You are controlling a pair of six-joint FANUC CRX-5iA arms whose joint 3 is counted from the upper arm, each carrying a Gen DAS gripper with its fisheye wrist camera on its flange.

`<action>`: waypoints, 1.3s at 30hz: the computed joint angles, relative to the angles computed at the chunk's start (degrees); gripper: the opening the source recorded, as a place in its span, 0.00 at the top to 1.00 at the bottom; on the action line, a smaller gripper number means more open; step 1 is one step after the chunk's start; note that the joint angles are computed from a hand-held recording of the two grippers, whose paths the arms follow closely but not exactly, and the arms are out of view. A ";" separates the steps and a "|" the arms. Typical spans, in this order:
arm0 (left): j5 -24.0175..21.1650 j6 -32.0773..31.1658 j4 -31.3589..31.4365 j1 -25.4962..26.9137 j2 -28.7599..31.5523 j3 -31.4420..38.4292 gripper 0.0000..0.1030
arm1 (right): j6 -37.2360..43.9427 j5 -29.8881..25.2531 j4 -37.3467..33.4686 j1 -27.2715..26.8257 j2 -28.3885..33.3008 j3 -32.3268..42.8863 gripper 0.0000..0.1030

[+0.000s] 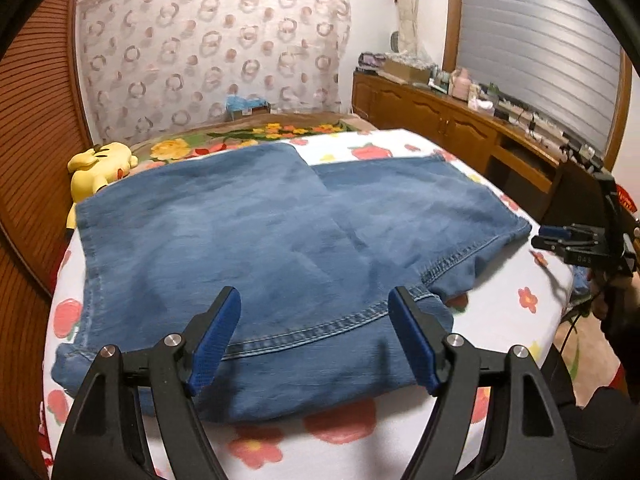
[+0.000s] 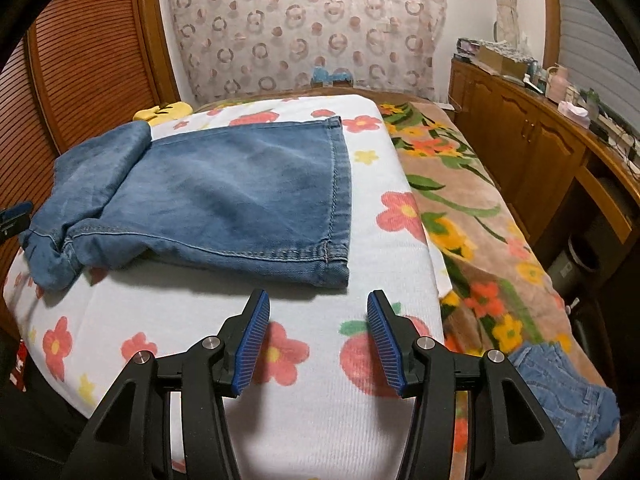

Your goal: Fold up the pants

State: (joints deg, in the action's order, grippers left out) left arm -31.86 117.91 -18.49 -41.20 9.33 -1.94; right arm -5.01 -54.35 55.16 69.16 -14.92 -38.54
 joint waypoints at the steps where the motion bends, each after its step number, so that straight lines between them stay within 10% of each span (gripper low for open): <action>1: -0.24 -0.78 0.73 -0.02 0.48 0.32 0.25 | 0.28 0.16 -0.08 -0.20 0.26 0.24 0.48; 15: -0.78 -1.18 1.32 -0.81 1.55 1.19 0.25 | 5.63 -0.18 -0.45 -2.48 3.44 2.81 0.50; 20: -1.22 2.37 -1.06 -1.23 0.80 0.93 0.25 | 6.17 2.20 1.19 -3.79 2.64 2.57 0.87; 23: -1.12 3.96 -1.99 -1.04 -0.15 0.17 0.25 | 4.45 2.92 4.41 -4.00 2.28 2.27 0.89; 39: -1.88 12.55 -7.85 1.59 -6.21 -4.42 0.25 | -0.47 24.76 21.13 -10.12 5.06 7.56 0.90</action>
State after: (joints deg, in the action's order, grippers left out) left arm -33.74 130.46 -26.34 -39.62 3.12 -6.36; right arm -5.47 -29.59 76.29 59.04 -9.86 -30.98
